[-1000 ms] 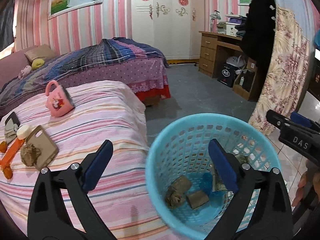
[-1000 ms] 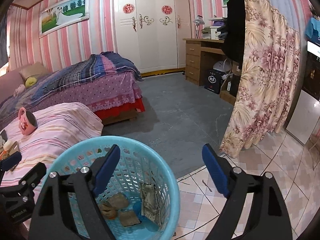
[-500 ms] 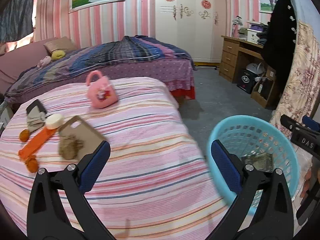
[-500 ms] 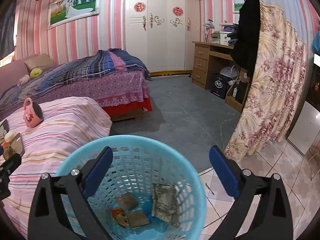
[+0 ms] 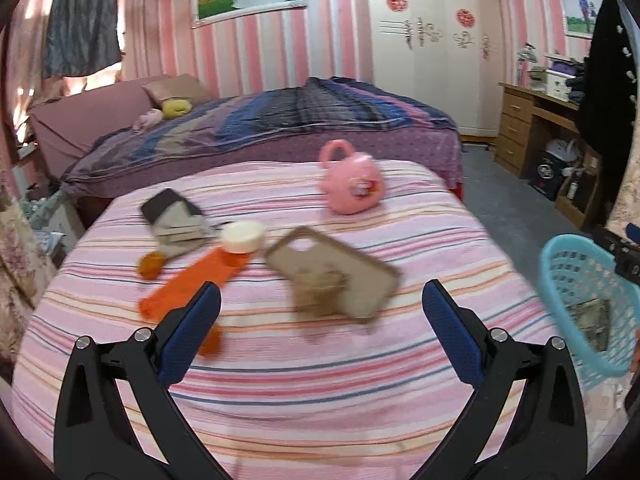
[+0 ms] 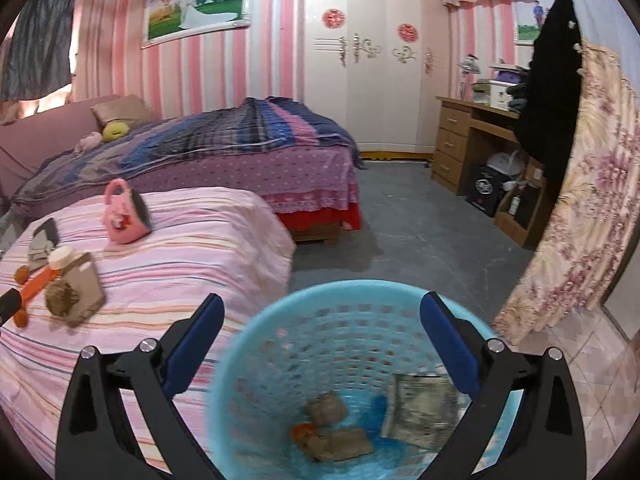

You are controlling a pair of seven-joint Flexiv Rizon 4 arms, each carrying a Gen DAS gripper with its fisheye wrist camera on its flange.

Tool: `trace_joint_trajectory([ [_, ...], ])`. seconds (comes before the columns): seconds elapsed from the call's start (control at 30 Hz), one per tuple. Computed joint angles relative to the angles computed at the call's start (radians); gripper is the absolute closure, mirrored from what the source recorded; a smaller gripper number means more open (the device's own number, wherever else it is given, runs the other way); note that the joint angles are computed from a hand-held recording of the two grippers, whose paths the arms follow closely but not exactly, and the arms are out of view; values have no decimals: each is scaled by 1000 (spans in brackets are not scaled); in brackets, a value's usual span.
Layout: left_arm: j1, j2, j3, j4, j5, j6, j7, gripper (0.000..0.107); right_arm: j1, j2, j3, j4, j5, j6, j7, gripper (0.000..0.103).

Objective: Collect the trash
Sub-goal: 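Move both open tools back over the bed, then grasp the orange crumpled ball with the left tool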

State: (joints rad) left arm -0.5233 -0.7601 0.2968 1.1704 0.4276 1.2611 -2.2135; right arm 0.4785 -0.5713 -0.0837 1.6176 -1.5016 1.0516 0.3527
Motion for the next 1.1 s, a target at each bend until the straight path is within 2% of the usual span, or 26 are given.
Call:
trace_joint_trajectory([
  [0.17,23,21,42,66,28,42,-36,9,41,-71,-2,-94,60,-4,-63,6],
  [0.27,59,21,29,102,-3,75,-53,9,75,-115,-18,-155,110,-5,-111,6],
  [0.37,99,18,-4,117,-57,59,-15,9,105,-146,-40,-197,156,1,-154,6],
  [0.47,56,6,84,106,-30,44,-74,9,135,-180,-61,-243,205,1,-211,5],
  [0.5,57,4,87,105,-25,41,-78,9,144,-202,-60,-273,235,-7,-245,5],
  [0.87,127,15,34,133,-60,31,-55,9,208,-309,-126,-421,423,24,-348,5],
  [1.1,153,12,0,139,-98,29,-14,9,238,-359,-153,-496,508,2,-418,5],
])
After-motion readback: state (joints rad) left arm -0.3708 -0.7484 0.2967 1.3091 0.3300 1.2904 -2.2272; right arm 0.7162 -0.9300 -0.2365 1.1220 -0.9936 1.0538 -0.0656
